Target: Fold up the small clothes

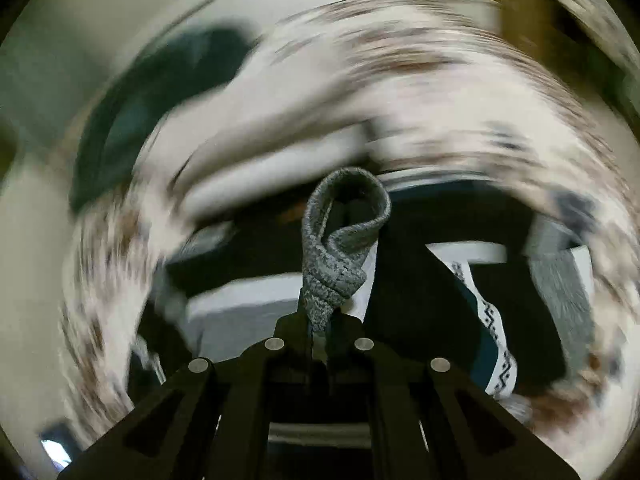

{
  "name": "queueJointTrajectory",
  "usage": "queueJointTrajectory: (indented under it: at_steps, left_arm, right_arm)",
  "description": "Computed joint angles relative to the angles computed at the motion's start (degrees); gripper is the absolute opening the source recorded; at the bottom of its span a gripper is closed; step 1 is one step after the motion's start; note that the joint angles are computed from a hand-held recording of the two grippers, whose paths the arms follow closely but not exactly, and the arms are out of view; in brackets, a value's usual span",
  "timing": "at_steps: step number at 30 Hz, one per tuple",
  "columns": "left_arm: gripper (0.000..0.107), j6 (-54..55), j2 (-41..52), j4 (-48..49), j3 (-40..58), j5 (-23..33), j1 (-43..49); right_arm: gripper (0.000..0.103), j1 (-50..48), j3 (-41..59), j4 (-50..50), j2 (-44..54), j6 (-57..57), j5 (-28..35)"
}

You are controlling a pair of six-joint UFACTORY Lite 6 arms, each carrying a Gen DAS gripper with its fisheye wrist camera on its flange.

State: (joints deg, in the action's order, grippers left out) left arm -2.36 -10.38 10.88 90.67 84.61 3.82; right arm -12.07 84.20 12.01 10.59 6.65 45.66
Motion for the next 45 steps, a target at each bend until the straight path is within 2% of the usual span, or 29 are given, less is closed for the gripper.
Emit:
queueJointTrajectory:
  at_steps: [2, 5, 8, 9, 11, 12, 13, 14, 16, 18, 21, 24, 27, 29, 32, 35, 39, 42, 45]
  left_arm:
    - [0.103, 3.29, 0.65, -1.04, -0.7, -1.78, 5.59]
    - [0.103, 7.93, 2.45, -2.72, -0.7, -4.66, 13.02]
    - [0.103, 10.09, 4.19, -3.94, 0.07, -5.75, 16.6]
    - [0.103, 10.96, 4.94, -4.48, 0.62, -5.97, 17.77]
    - [0.103, 12.73, 6.21, -5.55, 2.08, -6.13, 19.94]
    - [0.103, 14.06, 6.97, -6.32, 3.35, -5.97, 21.42]
    - [0.103, 15.01, 7.46, -6.82, 4.28, -5.72, 22.43]
    - [0.103, 16.26, 8.1, -7.42, 5.42, -5.34, 23.8]
    - [0.103, 19.63, 9.99, -8.97, 8.78, -3.39, 27.85]
    - [0.103, 23.52, 11.88, -11.08, 12.23, -0.76, 33.33]
    - [0.103, 28.29, 16.16, -13.78, 17.63, 4.04, 41.76]
    - [0.103, 31.25, 21.4, -16.13, 22.38, 8.39, 51.42]
    - [0.103, 32.53, 25.21, -17.15, 23.8, 8.89, 58.87]
    - [0.102, 31.79, 29.18, -19.47, 25.39, 9.83, 64.07]
    - [0.102, 29.73, 32.43, -20.44, 24.02, 9.72, 67.25]
    - [0.102, 28.94, 32.41, -19.91, 18.48, 6.02, 68.3]
    - [0.101, 30.3, 28.79, -20.79, 8.97, 0.41, 67.32]
    - [0.084, 31.46, 25.1, -22.01, 2.34, -2.74, 65.73]
    - [0.047, 32.18, 21.39, -22.21, -0.54, -5.05, 65.18]
  right_arm:
    - [0.005, 11.99, 8.67, -2.3, 11.99, 1.58, -0.61]
    - [0.005, 28.83, 22.65, -16.01, 26.48, 14.47, 1.51]
    - [0.005, 35.72, 37.1, -20.16, 39.49, 18.24, 7.73]
    - [0.005, 36.48, 39.34, -20.96, 41.3, 19.18, 9.94]
    - [0.007, 36.48, 38.79, -19.08, 42.68, 19.67, 10.52]
    - [0.009, 34.85, 36.17, -15.93, 40.45, 18.4, 10.54]
    - [0.019, 33.77, 31.36, -12.58, 37.27, 17.86, 8.52]
    - [0.037, 32.35, 25.78, -8.6, 33.08, 16.67, 6.45]
    - [0.057, 29.34, 14.88, -3.73, 23.55, 15.09, 3.49]
    - [0.063, 27.39, 7.54, -1.39, 15.89, 16.38, 3.22]
    - [0.065, 22.23, -4.18, 4.51, 4.41, 12.65, 4.82]
    - [0.065, 19.24, -11.65, 4.88, -3.93, 15.67, 8.22]
    - [0.065, 15.79, -20.12, 5.27, -12.3, 17.44, 10.13]
    - [0.065, 15.04, -22.75, 4.8, -14.02, 17.29, 11.74]
    - [0.065, 16.65, -25.99, 3.28, -15.88, 21.72, 12.65]
    - [0.065, 16.05, -26.36, 7.78, -15.37, 17.36, 13.17]
    - [0.065, 24.05, -22.1, 6.28, -11.42, 23.4, 12.08]
    - [0.065, 28.03, -19.23, 5.55, -8.02, 24.55, 11.46]
    - [0.065, 29.97, -17.85, 5.5, -6.29, 25.37, 11.12]
